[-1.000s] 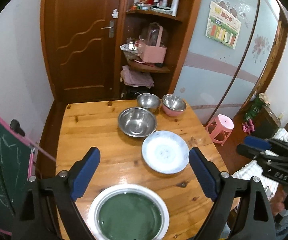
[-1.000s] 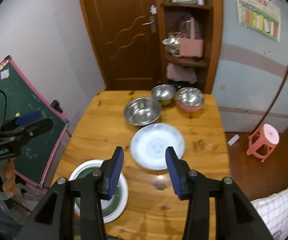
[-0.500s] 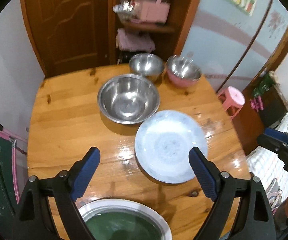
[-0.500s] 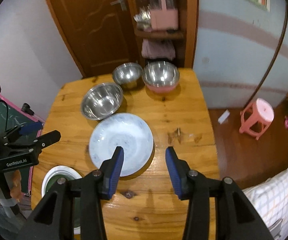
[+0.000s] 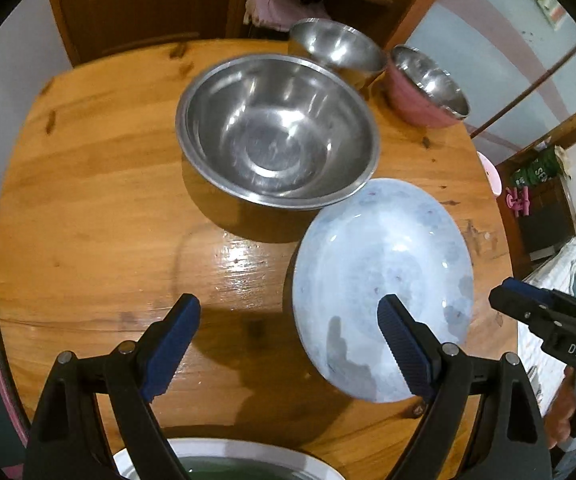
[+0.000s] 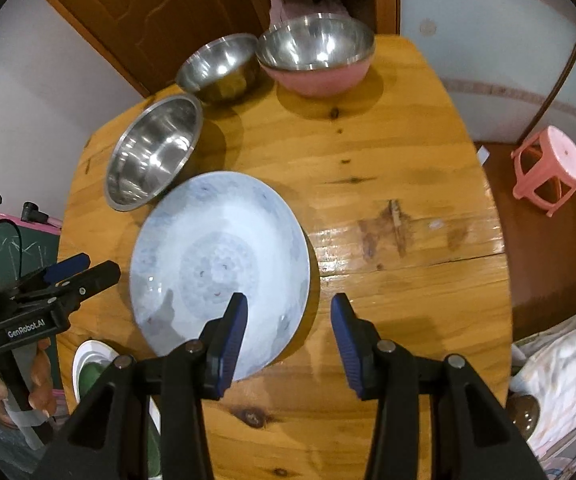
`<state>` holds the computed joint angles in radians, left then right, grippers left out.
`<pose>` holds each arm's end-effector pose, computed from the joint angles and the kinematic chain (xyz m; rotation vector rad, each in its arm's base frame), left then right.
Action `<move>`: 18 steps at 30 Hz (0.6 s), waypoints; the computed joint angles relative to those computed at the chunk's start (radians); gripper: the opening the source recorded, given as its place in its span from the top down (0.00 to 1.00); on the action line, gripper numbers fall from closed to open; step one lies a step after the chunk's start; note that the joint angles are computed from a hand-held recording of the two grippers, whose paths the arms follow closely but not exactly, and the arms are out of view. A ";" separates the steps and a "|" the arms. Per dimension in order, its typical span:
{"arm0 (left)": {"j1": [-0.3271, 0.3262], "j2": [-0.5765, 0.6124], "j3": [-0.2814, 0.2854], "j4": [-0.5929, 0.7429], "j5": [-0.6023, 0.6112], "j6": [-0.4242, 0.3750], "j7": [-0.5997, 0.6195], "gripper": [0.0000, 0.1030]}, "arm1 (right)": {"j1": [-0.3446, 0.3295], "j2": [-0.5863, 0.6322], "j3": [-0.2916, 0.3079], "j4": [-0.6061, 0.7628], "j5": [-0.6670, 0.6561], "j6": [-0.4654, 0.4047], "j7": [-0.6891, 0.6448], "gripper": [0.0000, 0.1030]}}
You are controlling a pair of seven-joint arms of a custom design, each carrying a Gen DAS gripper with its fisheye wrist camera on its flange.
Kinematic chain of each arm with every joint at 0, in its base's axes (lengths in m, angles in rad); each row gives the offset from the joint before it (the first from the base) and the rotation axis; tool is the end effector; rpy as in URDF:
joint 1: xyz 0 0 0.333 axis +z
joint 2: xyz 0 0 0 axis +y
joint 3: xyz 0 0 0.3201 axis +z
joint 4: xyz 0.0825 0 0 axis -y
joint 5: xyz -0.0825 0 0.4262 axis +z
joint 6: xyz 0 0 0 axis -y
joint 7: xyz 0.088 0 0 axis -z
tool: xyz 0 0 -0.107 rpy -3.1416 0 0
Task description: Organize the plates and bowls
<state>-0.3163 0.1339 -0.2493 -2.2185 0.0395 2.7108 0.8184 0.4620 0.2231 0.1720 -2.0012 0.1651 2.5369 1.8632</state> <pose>0.5107 -0.3244 0.3307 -2.3279 1.9781 -0.5579 0.5321 0.3842 0.3604 -2.1737 1.7588 0.0627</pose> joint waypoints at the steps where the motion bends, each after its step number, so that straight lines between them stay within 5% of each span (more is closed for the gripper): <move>1: 0.006 0.009 -0.004 0.001 -0.022 0.007 0.017 0.13 | -0.002 0.016 0.000 0.014 0.007 -0.013 0.000 0.58; 11: 0.026 0.070 -0.026 0.031 -0.145 0.019 0.140 0.29 | -0.022 0.082 0.002 0.068 0.051 -0.051 -0.015 0.63; 16: 0.038 0.112 -0.043 0.065 -0.211 0.007 0.211 0.57 | -0.030 0.099 0.006 0.084 0.071 -0.075 -0.034 0.79; 18: 0.038 0.127 -0.044 0.079 -0.224 -0.006 0.227 0.60 | -0.032 0.108 0.006 0.092 0.077 -0.082 -0.039 0.83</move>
<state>-0.2781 0.2612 -0.2935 -2.1399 -0.1847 2.7045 1.0452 0.4303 0.3308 0.1782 -1.9088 0.2423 2.4544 1.8239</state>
